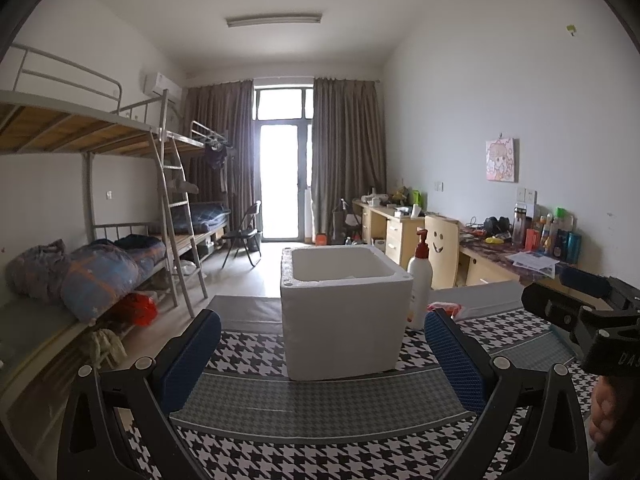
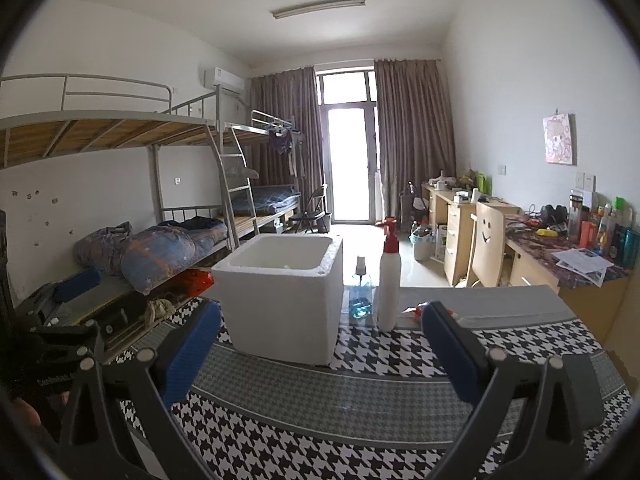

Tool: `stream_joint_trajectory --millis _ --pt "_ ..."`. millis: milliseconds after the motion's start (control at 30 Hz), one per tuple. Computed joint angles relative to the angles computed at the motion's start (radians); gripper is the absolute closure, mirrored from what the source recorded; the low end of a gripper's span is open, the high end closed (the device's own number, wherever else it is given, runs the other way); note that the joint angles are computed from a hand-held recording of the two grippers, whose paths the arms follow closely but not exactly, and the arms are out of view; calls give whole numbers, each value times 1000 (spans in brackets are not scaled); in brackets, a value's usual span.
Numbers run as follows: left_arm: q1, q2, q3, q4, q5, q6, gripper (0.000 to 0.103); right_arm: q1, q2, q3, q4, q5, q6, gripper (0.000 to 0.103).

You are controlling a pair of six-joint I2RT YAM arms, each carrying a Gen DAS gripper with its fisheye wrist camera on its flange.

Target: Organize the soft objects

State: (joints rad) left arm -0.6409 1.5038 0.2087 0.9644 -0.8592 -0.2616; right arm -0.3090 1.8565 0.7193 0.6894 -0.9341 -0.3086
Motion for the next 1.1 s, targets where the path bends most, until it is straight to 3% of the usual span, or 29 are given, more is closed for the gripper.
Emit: stream_joint_trajectory --millis 400,700,1100 --pt "-16 49 -25 73 -6 -17 1 -38 31 -59 150 -33 39 1" --pt "-62 97 -40 145 -63 -24 1 -54 64 -115 279 -28 57 1" --pt "-89 162 -28 164 -88 -51 1 -77 95 -133 324 -42 71 1"
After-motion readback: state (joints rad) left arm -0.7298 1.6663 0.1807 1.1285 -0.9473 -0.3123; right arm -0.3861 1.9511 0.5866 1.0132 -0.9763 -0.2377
